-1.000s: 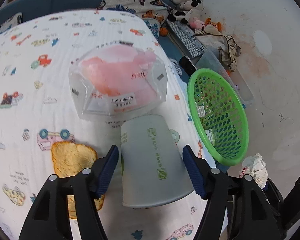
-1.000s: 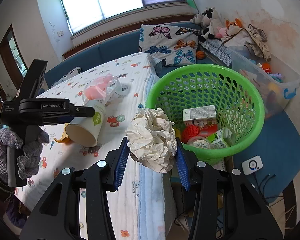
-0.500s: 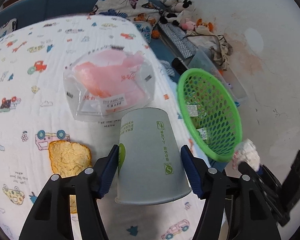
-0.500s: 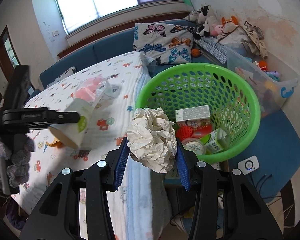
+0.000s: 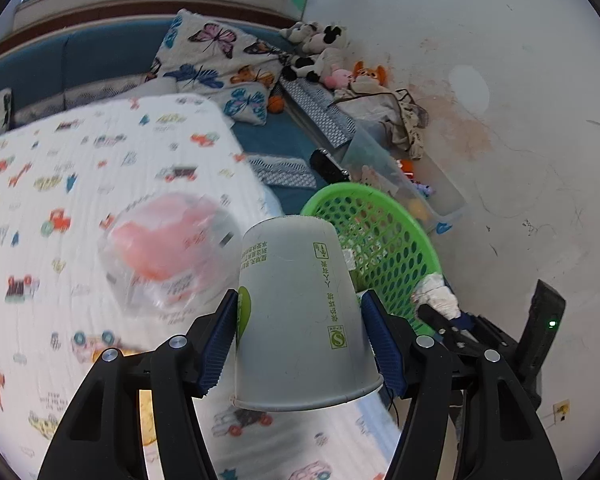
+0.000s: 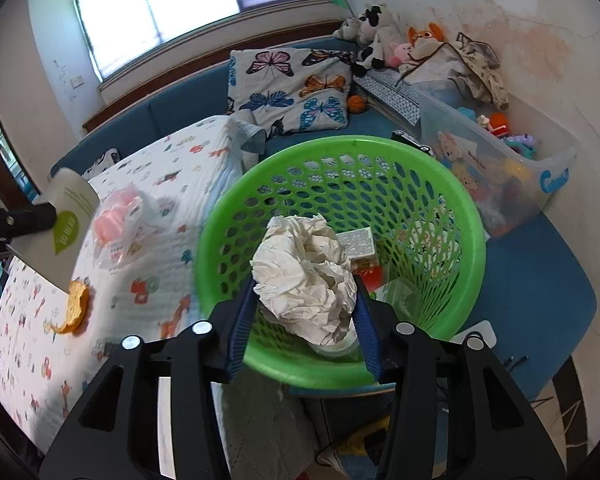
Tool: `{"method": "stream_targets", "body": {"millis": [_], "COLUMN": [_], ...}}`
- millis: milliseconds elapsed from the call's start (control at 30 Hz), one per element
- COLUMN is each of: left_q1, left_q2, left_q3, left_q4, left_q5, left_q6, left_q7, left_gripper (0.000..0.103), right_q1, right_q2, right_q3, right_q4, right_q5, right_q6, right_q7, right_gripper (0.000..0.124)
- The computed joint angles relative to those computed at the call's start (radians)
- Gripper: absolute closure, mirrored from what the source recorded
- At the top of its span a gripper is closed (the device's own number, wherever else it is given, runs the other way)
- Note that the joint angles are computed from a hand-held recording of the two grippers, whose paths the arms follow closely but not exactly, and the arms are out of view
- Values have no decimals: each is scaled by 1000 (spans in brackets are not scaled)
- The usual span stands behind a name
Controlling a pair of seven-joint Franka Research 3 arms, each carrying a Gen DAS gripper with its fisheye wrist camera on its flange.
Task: Collect trash
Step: 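Drop the tissue into the basket with the right tool while the left tool carries the paper cup there, then open the left tool to release the paper cup into the green basket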
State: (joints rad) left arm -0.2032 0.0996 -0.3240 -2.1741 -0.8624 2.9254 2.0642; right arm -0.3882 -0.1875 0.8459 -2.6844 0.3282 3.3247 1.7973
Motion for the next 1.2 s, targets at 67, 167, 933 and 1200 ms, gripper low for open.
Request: {"method": "stream_targets", "body": {"millis": [67,167,933,1200], "left_q1": [-7,-17,-38,64], "left_q2": [10,32,319,325], "left_q3": [-1,-5,-62,-178], "left_q4": [18,47,320,292], "left_q5": [31,104,712,698], "left_q6": [4,11,-25,15], "left_q7": [-20,-73,-532,-495], "left_gripper": [43,42,40,28], "right_q1": [-26,-46,73,118], "right_q2": [10,10,-129,-153], "right_q3": [14,25,-34,-62], "right_q4": [5,3,-129,-146], "right_q5": [-2,13,43,28], "right_q6": [4,12,16,20], "right_q7": [-4,-15,26,58], "right_gripper": [68,62,52,52]}}
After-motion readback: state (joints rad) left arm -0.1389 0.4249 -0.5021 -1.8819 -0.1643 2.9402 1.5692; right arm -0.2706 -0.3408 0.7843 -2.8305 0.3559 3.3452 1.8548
